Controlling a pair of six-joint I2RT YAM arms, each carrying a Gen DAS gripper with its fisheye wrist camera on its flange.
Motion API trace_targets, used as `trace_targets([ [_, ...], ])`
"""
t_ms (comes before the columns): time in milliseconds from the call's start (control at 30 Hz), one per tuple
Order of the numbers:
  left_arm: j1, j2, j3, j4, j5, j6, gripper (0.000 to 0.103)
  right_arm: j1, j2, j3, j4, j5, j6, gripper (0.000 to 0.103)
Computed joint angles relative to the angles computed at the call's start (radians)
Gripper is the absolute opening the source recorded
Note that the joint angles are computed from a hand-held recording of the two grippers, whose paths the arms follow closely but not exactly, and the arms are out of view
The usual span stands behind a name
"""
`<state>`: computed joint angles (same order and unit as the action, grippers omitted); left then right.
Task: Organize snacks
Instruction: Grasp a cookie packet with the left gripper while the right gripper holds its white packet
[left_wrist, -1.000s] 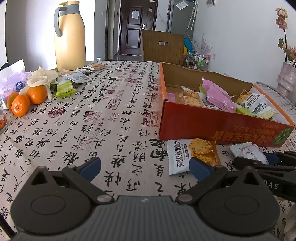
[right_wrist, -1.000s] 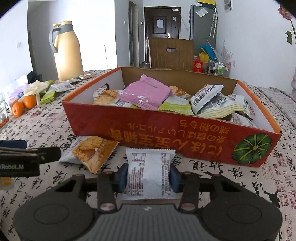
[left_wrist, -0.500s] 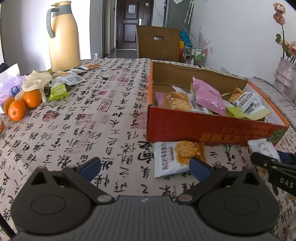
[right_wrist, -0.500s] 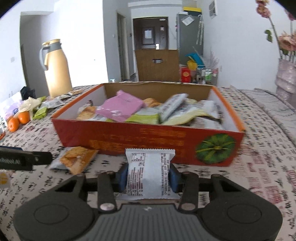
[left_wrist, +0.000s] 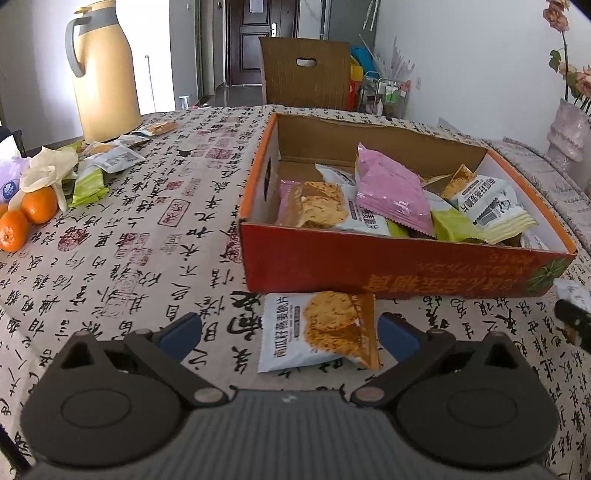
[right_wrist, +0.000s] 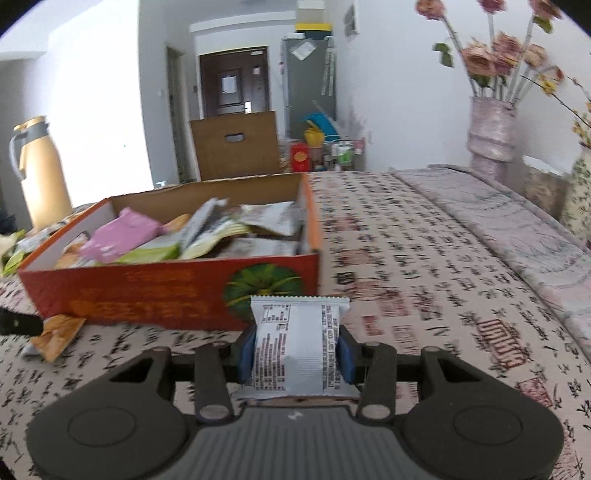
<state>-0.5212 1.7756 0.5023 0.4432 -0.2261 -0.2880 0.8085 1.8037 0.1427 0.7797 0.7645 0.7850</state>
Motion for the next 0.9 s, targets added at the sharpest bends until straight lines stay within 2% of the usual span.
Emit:
trace_targets([
  [200, -0.015, 0.052, 0.066, -0.051, -0.011, -0.023, 0.103, -0.048, 0.106, -0.04, 0.184, -0.036, -0.019, 0.043],
  [400, -0.037, 0.122, 0.135, -0.094, -0.04, -0.023, 0.103, -0.055, 0.179, -0.055, 0.303, -0.049, -0.027, 0.043],
  [600, -0.037, 0.176, 0.173, -0.107, -0.041, -0.021, 0.103, -0.043, 0.206, -0.056, 0.339, -0.056, -0.03, 0.043],
  [767, -0.03, 0.185, 0.164, -0.074, -0.016, -0.016, 0.103, -0.048, 0.22, -0.065, 0.381, -0.072, -0.034, 0.043],
  [900, -0.048, 0.176, 0.153, -0.071, -0.039, -0.032, 0.098, -0.041, 0.247, -0.078, 0.441, -0.065, -0.036, 0.043],
])
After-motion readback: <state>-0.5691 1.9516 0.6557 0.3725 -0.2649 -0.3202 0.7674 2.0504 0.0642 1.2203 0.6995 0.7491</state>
